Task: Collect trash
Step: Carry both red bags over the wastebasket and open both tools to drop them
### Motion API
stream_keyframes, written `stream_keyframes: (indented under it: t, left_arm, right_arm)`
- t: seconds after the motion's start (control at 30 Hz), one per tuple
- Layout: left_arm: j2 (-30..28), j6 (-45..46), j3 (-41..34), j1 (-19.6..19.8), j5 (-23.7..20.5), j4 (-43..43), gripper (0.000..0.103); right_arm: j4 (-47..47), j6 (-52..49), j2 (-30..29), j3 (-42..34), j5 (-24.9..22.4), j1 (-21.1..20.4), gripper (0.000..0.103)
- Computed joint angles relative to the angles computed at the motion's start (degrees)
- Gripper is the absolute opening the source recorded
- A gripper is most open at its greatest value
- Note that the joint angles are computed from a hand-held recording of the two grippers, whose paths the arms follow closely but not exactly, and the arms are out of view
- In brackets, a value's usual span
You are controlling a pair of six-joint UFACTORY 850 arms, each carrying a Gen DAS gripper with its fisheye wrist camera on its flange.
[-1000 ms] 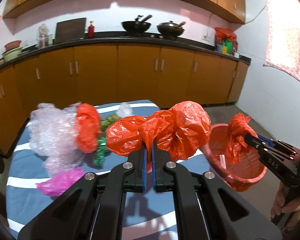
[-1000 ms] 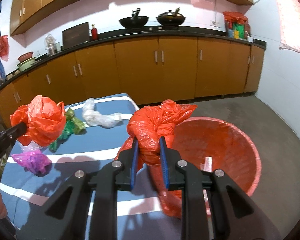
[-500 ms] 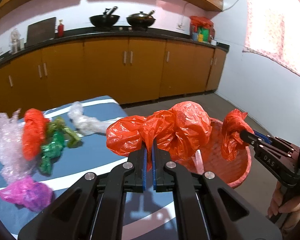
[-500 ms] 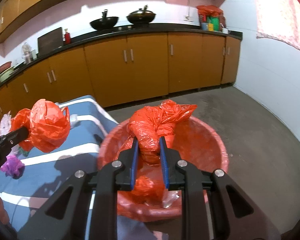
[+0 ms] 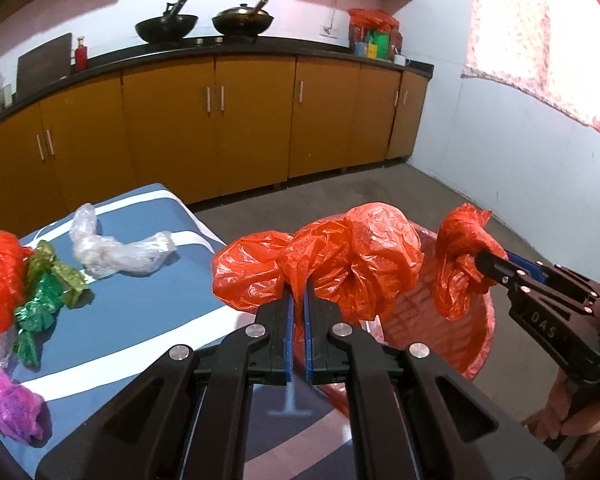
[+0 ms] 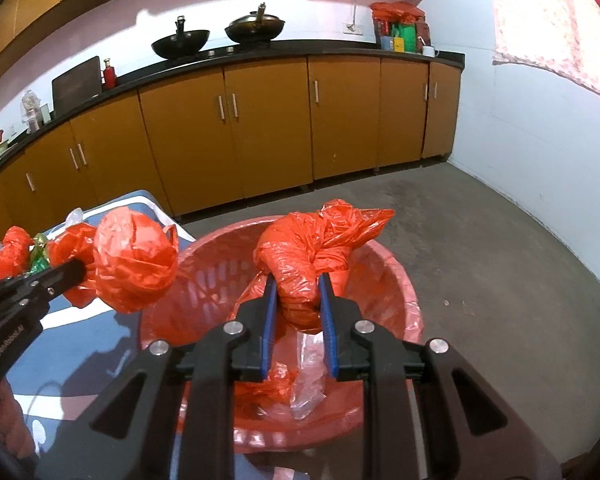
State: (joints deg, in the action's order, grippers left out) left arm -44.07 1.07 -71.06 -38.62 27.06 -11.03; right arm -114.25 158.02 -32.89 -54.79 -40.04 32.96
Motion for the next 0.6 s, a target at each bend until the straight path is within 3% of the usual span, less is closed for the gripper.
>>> stream_keyframes:
  t: [0.27,0.5,0.6]
  left_arm:
    - [-2.4,-0.6,-3.8,-0.7,-2.0,2.1,0.004]
    - [-4.4,-4.0,-6.8,-0.9,-5.2,5.6,0.008]
    - [-4.6,-4.3,-6.7,-0.8,-5.4,5.7,0.008]
  right_arm:
    - [-1.9,2.2,-0.6,0.1,0.1,-1.1,0.022]
    - [-2.8,3.8,-0.7,0.9,-0.3,-1.5,0.034]
    - [-2.9,4.4,-0.5,1.6,-0.2,-1.8,0.035]
